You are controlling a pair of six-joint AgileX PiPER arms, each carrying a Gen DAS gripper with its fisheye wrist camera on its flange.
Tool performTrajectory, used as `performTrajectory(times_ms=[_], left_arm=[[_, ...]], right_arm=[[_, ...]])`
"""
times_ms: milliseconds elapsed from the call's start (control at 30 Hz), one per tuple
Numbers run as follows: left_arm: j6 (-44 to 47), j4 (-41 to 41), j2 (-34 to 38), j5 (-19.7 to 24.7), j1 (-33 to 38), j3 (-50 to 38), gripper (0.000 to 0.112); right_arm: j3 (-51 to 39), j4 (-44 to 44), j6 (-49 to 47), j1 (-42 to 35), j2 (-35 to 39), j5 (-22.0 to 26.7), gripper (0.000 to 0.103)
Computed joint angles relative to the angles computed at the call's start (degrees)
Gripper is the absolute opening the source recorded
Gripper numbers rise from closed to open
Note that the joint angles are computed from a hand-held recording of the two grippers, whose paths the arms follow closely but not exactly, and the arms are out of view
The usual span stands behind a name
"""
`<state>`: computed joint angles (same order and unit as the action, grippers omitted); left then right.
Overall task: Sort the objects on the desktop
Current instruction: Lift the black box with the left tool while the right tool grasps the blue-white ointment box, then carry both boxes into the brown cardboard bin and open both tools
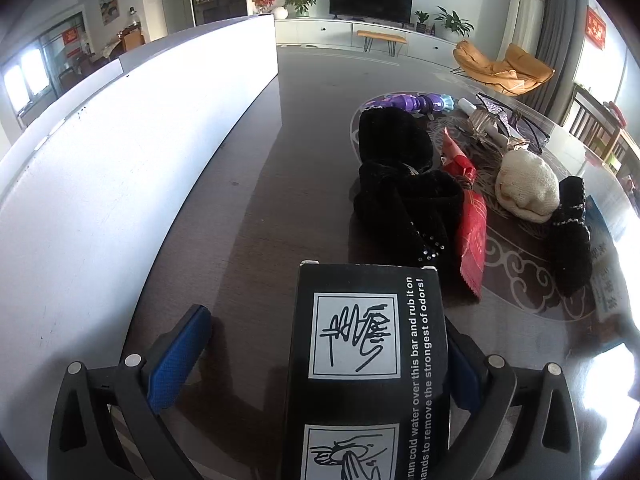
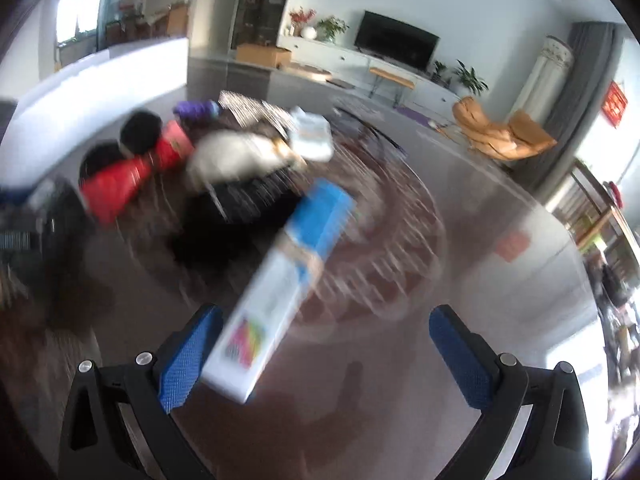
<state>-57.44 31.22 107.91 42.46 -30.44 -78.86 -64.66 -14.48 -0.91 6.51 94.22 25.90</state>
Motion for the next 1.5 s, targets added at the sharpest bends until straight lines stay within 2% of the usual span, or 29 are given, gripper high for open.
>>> performTrajectory(times_ms=[167, 333, 367, 467, 567, 633, 733, 867, 967, 1033, 1067, 1100, 1133, 1167, 1200, 1233, 1300, 1400, 1500], left_arm=[[-0.2, 0.2, -0.2, 0.0, 0.0, 0.2, 0.103], [-0.2, 0.3, -0.8, -0.3, 0.0, 1.1, 0.103], [-0.3, 0.4, -1.1, -0.4, -0.1, 1.5, 0.103], [-0.5, 0.5, -1.2, -0.4, -0.1, 1.6, 0.103], [-0.9, 0.7, -1.3, -0.3, -0.3, 1.8, 0.103], [-0.7, 0.4, -1.3, 0.1, -0.3, 1.8, 0.103], [5.1, -4.5, -1.8, 1.7, 0.3, 0.8, 0.103], [20.6, -15.7, -1.6, 7.5, 2.8, -2.8, 0.103], [29.4, -20.7, -2.0, 10.3, 4.6, -3.8, 0.103], [32.4, -22.0, -2.1, 11.0, 5.1, -4.1, 0.103], [32.8, -22.1, -2.0, 11.1, 5.2, -4.3, 0.103], [33.0, -21.7, -2.7, 10.1, 4.9, -3.6, 0.098], [33.3, -21.1, -3.7, 8.6, 4.5, -2.7, 0.072], [33.4, -20.5, -4.7, 7.7, 3.8, -2.1, 0.058], [32.1, -18.7, -4.8, 8.6, 3.0, -2.3, 0.058], [32.3, -19.2, -5.8, 7.5, 2.9, -0.8, 0.058], [33.6, -23.3, -8.1, 5.5, 4.3, 1.7, 0.058], [31.9, -23.1, -12.4, 3.6, 4.2, 4.1, 0.058], [32.1, -24.4, -16.7, 3.0, 4.0, 5.2, 0.058]], right_arm=[[-0.8, 10.1, -7.9, -2.5, -0.6, 1.7, 0.103], [-8.6, 15.9, -11.5, -2.9, 5.7, 4.7, 0.103], [-10.6, 18.4, -11.4, -5.2, 7.6, 5.9, 0.103], [-12.1, 33.5, -16.5, -14.3, 9.0, 9.1, 0.103], [-11.4, 39.9, -21.1, -19.6, 8.0, 10.1, 0.103], [-12.4, 44.2, -29.3, -20.7, 7.7, 12.7, 0.103], [-15.0, 39.6, -32.3, -17.5, 9.2, 14.7, 0.103], [-19.8, 27.6, -26.1, -11.3, 14.8, 16.4, 0.103], [-22.8, 26.3, -23.4, -10.0, 17.1, 17.8, 0.103], [-24.0, 25.4, -21.8, -9.6, 17.8, 18.8, 0.103], [-25.9, 24.7, -21.4, -9.5, 18.7, 21.0, 0.103], [-28.3, 24.0, -20.8, -9.5, 20.0, 23.4, 0.103], [-32.2, 22.5, -19.4, -9.2, 21.9, 27.8, 0.103], [-34.0, 22.1, -19.0, -9.1, 22.3, 30.0, 0.095], [-33.6, 22.9, -20.2, -9.3, 21.5, 29.8, 0.06], [-33.2, 24.1, -21.9, -9.6, 20.6, 30.0, 0.042], [-33.3, 27.4, -23.2, -10.9, 20.0, 33.2, 0.043], [-28.6, 29.9, -25.9, -11.8, 15.7, 32.4, 0.043], [-30.0, 35.5, -26.4, -13.2, 13.7, 36.8, 0.043]])
